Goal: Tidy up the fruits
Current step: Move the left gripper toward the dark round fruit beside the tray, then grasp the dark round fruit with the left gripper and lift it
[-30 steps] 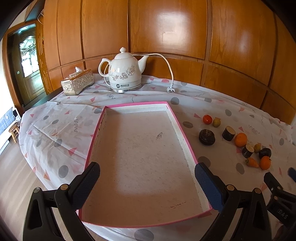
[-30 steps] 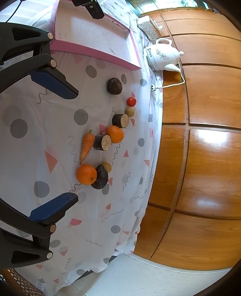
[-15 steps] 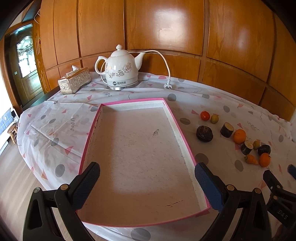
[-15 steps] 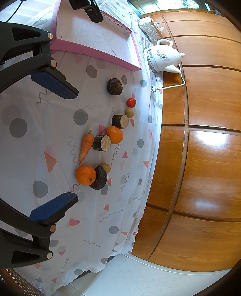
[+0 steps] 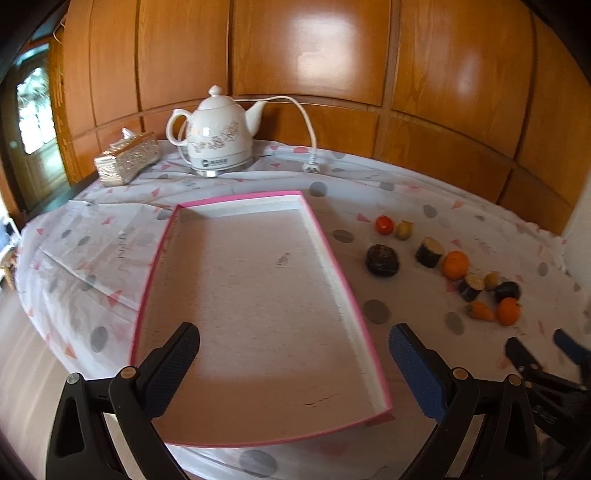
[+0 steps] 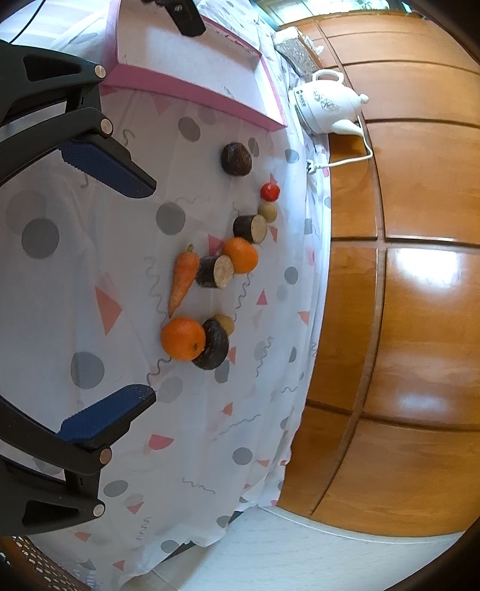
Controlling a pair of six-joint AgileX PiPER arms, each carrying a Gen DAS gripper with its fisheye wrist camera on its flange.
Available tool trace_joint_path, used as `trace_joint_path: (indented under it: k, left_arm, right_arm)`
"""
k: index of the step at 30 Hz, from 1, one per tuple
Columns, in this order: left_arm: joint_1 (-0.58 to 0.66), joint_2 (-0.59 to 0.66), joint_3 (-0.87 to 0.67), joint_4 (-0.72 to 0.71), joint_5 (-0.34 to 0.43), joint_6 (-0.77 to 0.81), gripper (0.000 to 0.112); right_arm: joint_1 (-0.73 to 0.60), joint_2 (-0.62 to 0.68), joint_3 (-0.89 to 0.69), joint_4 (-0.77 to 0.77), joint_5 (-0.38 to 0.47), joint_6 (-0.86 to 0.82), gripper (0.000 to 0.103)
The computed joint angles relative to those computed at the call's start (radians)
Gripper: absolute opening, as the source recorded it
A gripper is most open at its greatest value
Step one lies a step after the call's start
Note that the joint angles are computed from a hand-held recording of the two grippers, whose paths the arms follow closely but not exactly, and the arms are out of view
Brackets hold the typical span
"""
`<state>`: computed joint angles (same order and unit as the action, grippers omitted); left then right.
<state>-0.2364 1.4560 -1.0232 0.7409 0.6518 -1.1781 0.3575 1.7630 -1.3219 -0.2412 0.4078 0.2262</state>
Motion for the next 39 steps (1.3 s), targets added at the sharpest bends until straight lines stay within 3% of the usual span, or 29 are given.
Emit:
trace_joint_path:
  k: [7,20,29,39]
  left_arm:
    - [0.013,0.011,-0.026,-0.143,-0.041,0.131,0.103]
    - [0.003,0.051,-0.088,-0.155,-0.027,0.244,0.103]
    - [-0.005,0.091,-0.127,-0.145,-0.016,0.273,0.103]
    - [0.016,0.122,-0.15,-0.232,-0.074,0.377,0.103]
  right_arm:
    - [-0.077,0.034,-0.002,0.004,-0.004,0.023,0.103]
    - [-0.238,0.161,-0.135,-0.112,0.063,0.175,0.102]
    - [-0.35,0.247,-0.227,-0.115,0.112,0.223,0.102]
    - [-0.395,0.284,-0.248,-0.036,0.121,0.196,0.103]
